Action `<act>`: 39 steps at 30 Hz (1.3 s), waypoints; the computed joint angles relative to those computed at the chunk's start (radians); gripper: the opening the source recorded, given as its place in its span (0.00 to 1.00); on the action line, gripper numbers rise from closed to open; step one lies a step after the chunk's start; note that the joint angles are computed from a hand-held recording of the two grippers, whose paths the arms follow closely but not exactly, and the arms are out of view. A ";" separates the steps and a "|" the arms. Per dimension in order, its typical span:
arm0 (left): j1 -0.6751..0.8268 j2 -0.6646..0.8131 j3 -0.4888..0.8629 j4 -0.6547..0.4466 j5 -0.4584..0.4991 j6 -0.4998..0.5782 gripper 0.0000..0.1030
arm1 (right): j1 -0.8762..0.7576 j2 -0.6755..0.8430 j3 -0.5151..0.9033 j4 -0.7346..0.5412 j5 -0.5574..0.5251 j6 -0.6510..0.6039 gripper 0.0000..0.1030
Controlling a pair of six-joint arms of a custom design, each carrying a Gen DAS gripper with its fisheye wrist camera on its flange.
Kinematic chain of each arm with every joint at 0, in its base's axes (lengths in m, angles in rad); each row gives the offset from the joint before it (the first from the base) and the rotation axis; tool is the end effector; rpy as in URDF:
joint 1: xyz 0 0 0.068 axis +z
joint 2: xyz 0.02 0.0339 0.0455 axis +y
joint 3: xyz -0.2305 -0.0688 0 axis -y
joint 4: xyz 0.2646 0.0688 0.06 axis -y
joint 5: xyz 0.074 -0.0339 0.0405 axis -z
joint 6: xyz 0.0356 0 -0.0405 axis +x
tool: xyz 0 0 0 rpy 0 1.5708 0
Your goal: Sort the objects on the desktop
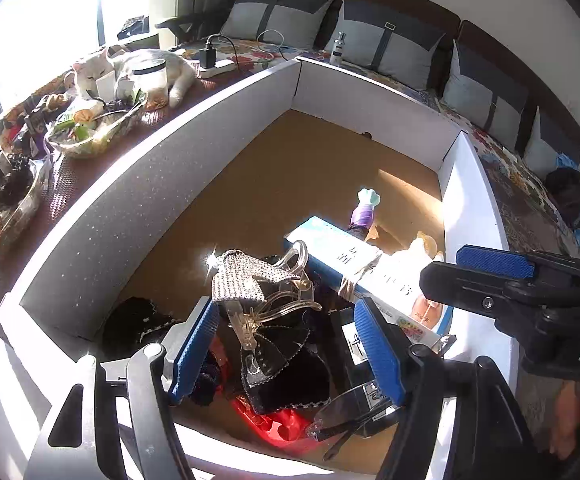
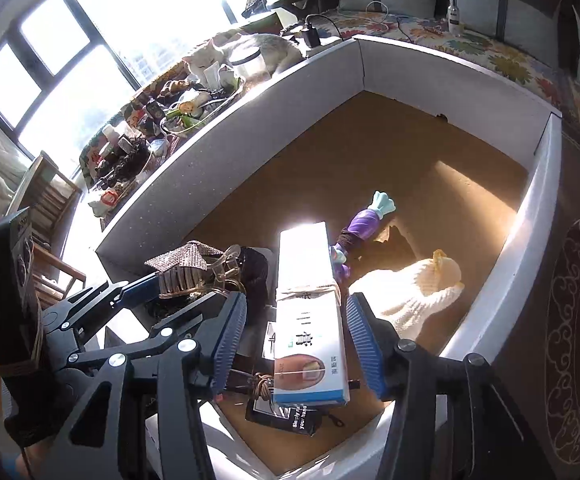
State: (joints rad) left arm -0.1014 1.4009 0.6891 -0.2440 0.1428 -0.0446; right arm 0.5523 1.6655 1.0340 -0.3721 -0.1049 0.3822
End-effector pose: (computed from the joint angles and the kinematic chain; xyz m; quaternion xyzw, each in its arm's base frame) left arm 0.2816 -0.0337 0.1241 0.0486 0.9497 -0.0898 0.2961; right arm 0.2956 0.1866 0.1429 -0.0961 0.9540 0.1708 0.2268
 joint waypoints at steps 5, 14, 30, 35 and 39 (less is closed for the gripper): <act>-0.023 -0.125 -0.046 0.007 -0.077 -0.048 0.79 | -0.024 -0.130 -0.065 -0.033 0.089 -0.065 0.78; -0.169 -0.331 -0.067 -0.134 -0.347 -0.253 0.99 | -0.009 -0.368 -0.178 -0.092 0.216 -0.148 0.88; -0.276 -0.436 -0.053 -0.252 -0.554 -0.300 0.99 | 0.059 -0.443 -0.243 -0.106 0.303 -0.190 0.88; -0.281 -0.442 -0.055 -0.262 -0.584 -0.290 0.99 | 0.067 -0.431 -0.232 -0.106 0.305 -0.186 0.88; -0.275 -0.478 -0.076 -0.263 -0.575 -0.301 0.99 | 0.071 -0.431 -0.232 -0.104 0.303 -0.184 0.88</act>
State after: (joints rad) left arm -0.3764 0.9226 0.6131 -0.5073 -0.4319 -0.3455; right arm 0.6234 1.2347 0.8018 -0.4763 0.1979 0.1984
